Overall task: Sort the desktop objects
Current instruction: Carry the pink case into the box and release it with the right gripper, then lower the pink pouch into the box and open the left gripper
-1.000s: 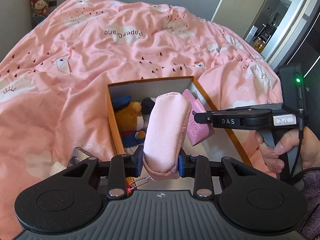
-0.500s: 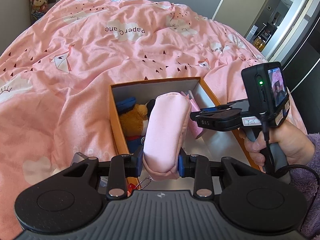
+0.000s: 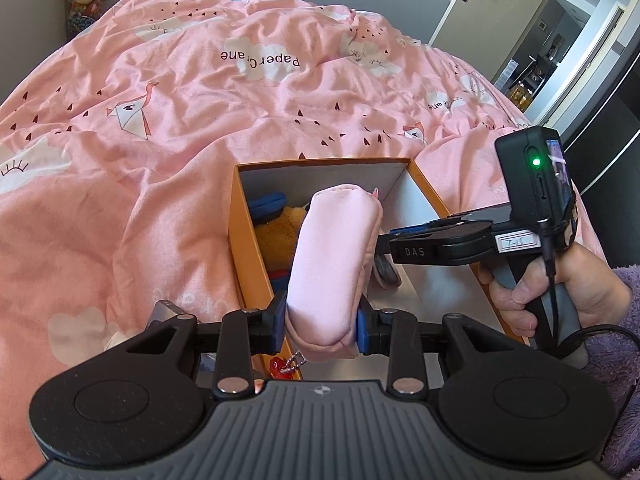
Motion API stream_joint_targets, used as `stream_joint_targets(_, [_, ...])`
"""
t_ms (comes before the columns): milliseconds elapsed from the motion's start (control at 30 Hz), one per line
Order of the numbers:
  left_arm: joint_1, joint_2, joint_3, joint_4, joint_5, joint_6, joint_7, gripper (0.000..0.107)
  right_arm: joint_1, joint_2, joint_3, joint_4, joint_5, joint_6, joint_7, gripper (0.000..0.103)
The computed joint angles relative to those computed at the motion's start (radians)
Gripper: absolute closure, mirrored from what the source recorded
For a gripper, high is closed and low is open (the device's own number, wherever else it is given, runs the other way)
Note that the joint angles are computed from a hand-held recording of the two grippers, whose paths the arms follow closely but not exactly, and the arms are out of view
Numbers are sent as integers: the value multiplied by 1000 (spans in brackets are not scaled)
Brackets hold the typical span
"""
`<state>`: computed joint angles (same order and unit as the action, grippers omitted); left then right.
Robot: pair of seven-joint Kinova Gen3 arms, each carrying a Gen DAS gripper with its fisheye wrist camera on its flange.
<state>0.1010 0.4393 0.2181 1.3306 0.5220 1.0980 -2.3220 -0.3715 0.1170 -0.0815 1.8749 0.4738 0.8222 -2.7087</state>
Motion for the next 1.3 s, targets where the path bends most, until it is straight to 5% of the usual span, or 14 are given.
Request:
stream_joint_targets(567, [21, -8, -1, -10, -19, 2, 11, 70, -3, 111, 35, -16, -26, -2, 113, 93])
stream_joint_targets(733, [48, -7, 4, -35, -49, 7, 5, 70, -17, 4, 34, 58, 19, -60, 65, 92])
stream_joint_targets(1133, [219, 112, 30, -211, -161, 74, 22, 70, 46, -248, -120, 175, 203, 30, -120, 91])
stream_joint_targets(1300, [299, 223, 33, -364, -220, 179, 35, 71, 92, -278, -133, 211, 201, 8, -123, 91])
